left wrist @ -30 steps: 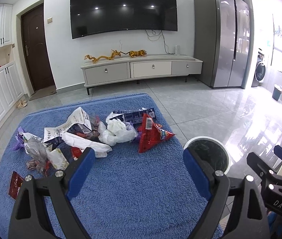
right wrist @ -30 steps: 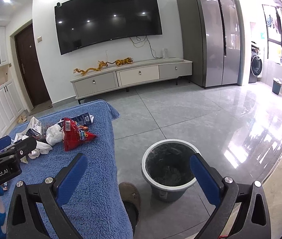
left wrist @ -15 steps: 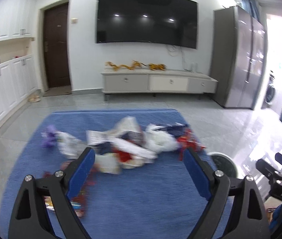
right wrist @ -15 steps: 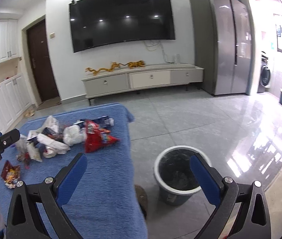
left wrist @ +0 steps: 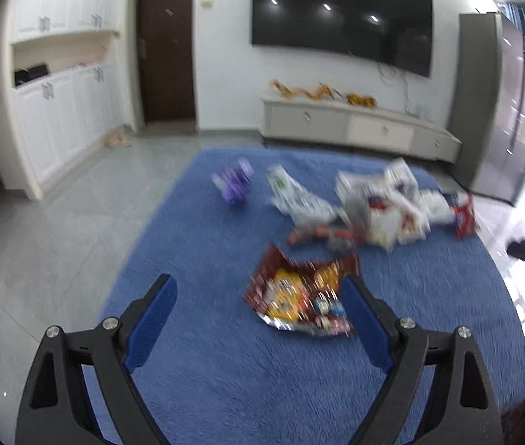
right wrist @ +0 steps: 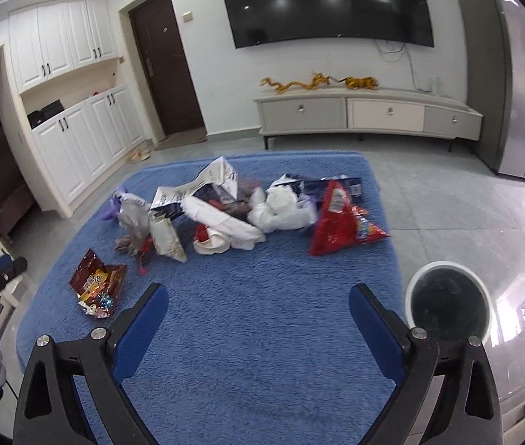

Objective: Collect trash
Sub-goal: 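Grasp the brown snack bag with the left tool while the right tool grasps the red chip bag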

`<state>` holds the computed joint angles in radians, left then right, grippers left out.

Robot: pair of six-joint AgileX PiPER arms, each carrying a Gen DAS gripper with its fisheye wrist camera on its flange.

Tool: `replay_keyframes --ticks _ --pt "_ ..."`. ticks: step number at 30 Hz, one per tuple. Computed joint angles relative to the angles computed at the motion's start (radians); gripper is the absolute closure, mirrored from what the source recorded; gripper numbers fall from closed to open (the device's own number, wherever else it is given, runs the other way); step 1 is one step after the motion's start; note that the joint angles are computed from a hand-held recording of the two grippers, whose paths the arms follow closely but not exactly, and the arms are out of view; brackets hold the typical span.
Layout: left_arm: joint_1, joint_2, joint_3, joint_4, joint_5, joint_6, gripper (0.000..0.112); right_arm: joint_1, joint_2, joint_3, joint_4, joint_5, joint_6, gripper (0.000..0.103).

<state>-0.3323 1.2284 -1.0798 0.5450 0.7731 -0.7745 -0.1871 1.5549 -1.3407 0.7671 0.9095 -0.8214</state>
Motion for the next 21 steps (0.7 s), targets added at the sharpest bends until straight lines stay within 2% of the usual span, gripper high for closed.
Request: replay_keyframes --ticks 5,7,10,14,18,21 --pt "0.105 0.096 -0.017 -0.170 -0.103 0.148 0.023 0.026 0.051 -0.049 -0.045 -0.010 0.025 0.005" --pt "0.171 0.142 -0.046 -0.288 -0.141 0.264 0.023 0.019 0.064 -0.065 -0.059 -0.013 0.025 0.005" --pt "0.238 0.209 -0.089 -0.445 -0.156 0.429 0.023 -0.001 0.107 -0.121 -0.078 -0.004 0.034 0.005" --pt "0.270 0.267 -0.119 -0.543 -0.149 0.555 0.025 -0.024 0.199 -0.230 -0.096 0.016 0.033 0.009" --pt "0.298 0.314 -0.142 -0.631 -0.129 0.636 0.043 -0.024 0.340 -0.410 -0.129 0.073 0.065 0.015" --pt "0.313 0.341 -0.158 -0.662 -0.119 0.655 0.051 -0.017 0.452 -0.565 -0.142 0.131 0.111 0.021"
